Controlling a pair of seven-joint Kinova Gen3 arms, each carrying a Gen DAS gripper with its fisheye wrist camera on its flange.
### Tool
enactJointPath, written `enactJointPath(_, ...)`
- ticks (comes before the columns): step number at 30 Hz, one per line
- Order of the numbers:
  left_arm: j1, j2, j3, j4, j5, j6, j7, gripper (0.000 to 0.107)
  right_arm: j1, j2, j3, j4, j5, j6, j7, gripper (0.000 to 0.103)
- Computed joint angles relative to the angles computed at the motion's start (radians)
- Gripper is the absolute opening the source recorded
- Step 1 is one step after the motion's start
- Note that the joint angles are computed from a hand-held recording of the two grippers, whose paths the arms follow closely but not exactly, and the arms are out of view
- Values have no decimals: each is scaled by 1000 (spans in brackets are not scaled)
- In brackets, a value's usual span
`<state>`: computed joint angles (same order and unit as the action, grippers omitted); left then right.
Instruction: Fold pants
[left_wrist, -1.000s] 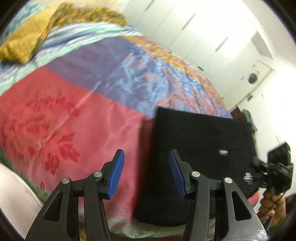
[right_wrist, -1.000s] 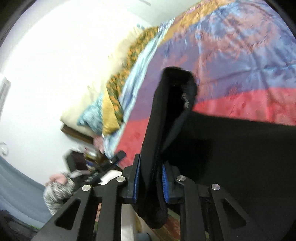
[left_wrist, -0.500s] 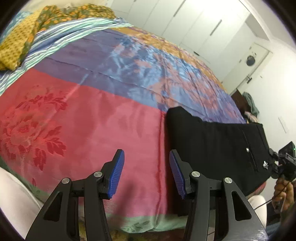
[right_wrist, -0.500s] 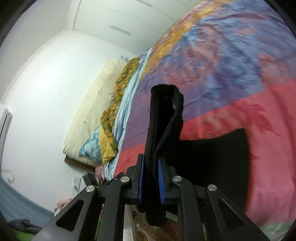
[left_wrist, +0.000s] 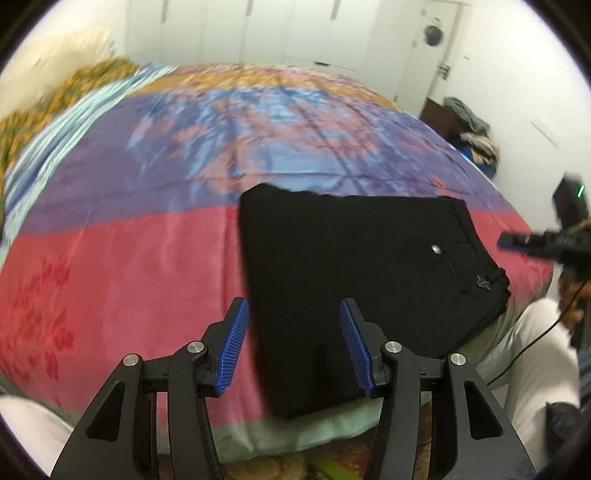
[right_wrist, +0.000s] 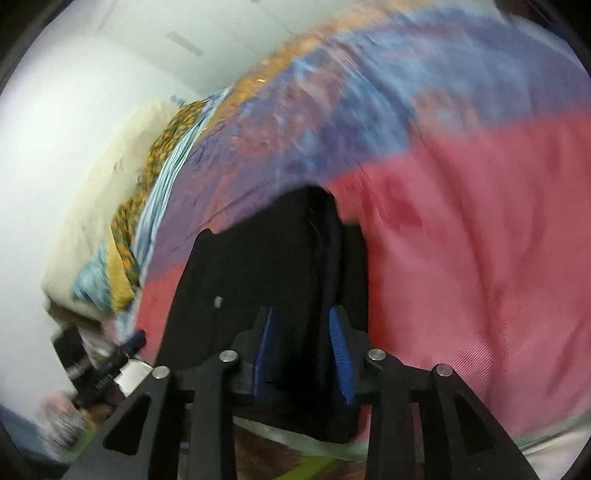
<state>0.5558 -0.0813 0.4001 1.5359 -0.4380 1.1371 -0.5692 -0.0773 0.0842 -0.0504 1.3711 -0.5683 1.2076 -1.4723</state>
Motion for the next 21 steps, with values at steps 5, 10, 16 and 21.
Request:
enactJointPath(5, 68, 121, 20, -70, -7, 69, -81, 53, -82, -11, -99, -93, 150, 21, 65, 33)
enactJointPath(10, 147, 91, -25, -54, -21, 70, -58, 54, -244, -77, 9, 11, 220, 59, 49, 34)
enactJointPath(16, 100, 43, -21, -3, 8, 23, 3, 57, -122, -129, -51, 95, 112, 36, 33, 34)
enactJointPath(21, 102, 48, -6, -7, -26, 35, 26, 58, -108, -102, -33, 131, 71, 0, -35, 46)
